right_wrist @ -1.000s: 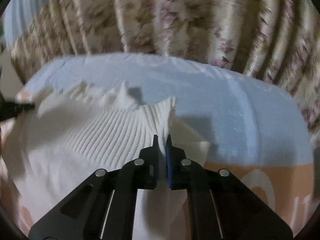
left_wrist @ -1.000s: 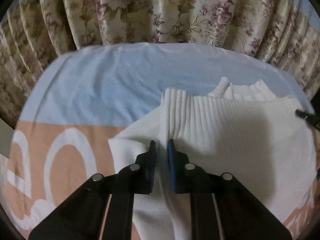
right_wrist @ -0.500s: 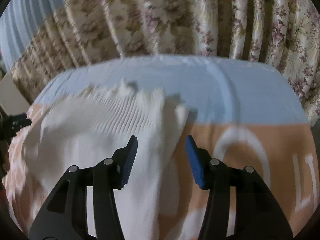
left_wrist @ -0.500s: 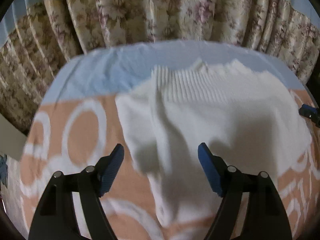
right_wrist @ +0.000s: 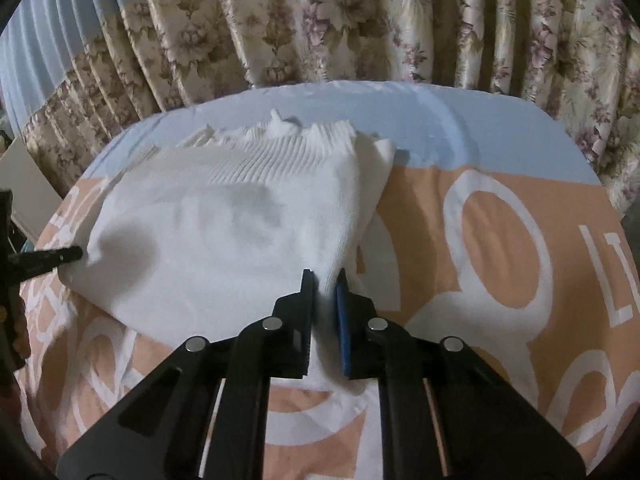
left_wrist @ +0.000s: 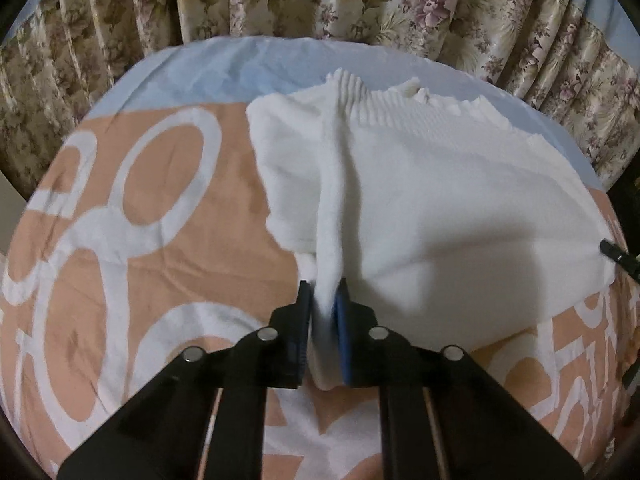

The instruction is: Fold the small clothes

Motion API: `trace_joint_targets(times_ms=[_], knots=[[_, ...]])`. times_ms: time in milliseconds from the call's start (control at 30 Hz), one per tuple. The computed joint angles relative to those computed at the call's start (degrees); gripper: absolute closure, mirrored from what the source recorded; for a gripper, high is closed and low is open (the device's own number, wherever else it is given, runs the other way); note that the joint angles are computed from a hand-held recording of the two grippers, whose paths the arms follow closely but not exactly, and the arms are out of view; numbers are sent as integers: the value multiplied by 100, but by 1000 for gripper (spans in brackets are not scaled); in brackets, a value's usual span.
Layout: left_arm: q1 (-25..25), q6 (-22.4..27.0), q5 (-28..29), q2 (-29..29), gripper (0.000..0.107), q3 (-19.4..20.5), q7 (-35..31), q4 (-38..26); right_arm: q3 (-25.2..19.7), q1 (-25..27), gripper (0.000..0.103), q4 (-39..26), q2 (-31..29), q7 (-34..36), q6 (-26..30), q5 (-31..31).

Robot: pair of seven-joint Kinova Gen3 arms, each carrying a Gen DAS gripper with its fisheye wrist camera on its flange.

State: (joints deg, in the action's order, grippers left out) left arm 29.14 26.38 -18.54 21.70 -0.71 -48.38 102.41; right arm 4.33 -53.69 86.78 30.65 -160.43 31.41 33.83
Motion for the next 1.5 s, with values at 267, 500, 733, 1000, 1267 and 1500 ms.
trace_joint_targets(times_ms=[267,500,733,1000,1267,1500], knots=[[380,578,-752,-98,38,-237,913,-114,57,78,70,226,59,-73,-235,-295],[1300,1780,-2040,-101,7,-330,1999,-592,789,-739,12,463,-205,-1357,-11,798],[914,1852,-1392,521,7,403,1311,-1542,-227,223,3,-16,0,-419,-66,282],[1161,2539,-1110,1503,7,107,682,-2768,-671,1188,3,-25,182,589,-945,-1106],[970,2069,-658,1461,6,-4,466,-2496,-1187,1754,8,36,268,1751,-1273,-2005],[1038,2427,-565,1712,6,-23,371,-3001,-1534,2065,19,-226,474,2666,-1330,-2570]])
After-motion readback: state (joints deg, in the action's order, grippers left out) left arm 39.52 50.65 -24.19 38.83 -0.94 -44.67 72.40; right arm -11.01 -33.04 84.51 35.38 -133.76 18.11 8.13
